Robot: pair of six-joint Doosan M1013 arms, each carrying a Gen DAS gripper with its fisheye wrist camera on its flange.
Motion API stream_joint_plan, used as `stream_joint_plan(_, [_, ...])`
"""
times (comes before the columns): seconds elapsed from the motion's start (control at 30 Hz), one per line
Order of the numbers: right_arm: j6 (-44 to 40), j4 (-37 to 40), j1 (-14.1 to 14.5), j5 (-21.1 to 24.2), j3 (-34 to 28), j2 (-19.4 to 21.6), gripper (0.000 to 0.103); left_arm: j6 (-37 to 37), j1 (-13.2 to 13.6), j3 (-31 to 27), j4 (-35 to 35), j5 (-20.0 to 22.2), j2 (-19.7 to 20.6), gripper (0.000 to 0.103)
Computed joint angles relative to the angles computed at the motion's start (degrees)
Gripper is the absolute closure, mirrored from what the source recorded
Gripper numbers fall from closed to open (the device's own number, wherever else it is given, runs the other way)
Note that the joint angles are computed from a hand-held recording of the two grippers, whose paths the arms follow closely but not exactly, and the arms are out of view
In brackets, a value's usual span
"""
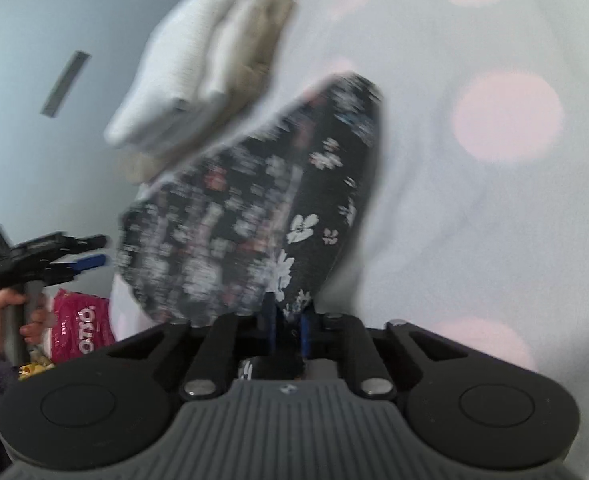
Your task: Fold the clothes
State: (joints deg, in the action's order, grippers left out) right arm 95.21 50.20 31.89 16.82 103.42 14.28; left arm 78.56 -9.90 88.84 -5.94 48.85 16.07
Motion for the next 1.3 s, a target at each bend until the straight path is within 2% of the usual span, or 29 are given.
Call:
stream_joint_plan(0.07, [8.7,-10.7,0.5,1.0,-1.6,-0.6,0.093,-0.4,0.1,0.1,0.4,0.2,0.0,0.046])
stream_joint_plan(0.2, [10.6,-15.3,1.0,-0.5,-1.7,-2.5,0.094,-1.1,0.4,0.2,0.9,0.4,0.0,0.046])
stream_joint_plan(0.47, [29.5,-34.7,0.0,3.1,1.9,-8.6,0.094,3.6,-0.3,0.6,-2.8,-0.2,-0.8,0.046])
stream_joint_plan(0.57, [39.4,-44.2,-0.5,5.9,3.9,-11.9,0.094,7.7,-0.9,0.6,-6.5,0.3,-1.1,0.046])
stream_joint_plan(0.67, [45.4,-49.9,-1.1,10.2,5.5,-14.9,0.094,12.5,-1.9,0.5,-10.8,1.7,-1.1,0.046])
stream_joint_plan(0.83, [49.9,-54.0,-1.7,16.6,6.7,-17.9,0.094,21.5,-5.0,1.4,-17.5,2.8,-2.0,0.046])
stream_joint_plan(0.97, [51.9,-54.7,-1.4,15.7,7.5,-18.3,0.094,26.9,-8.4,2.8,-22.8,2.8,-2.2,0.049])
stream_joint_plan(1.1, [53.5,-56.6,-0.8,14.1,7.4,-17.6,0.094,28.1,-12.1,2.8,-23.1,2.6,-0.8,0.055])
stream_joint_plan(1.3, [54.1,-56.6,-0.9,12.6,8.5,-17.7,0.093,28.2,-16.2,1.0,-23.9,6.2,3.4,0.06])
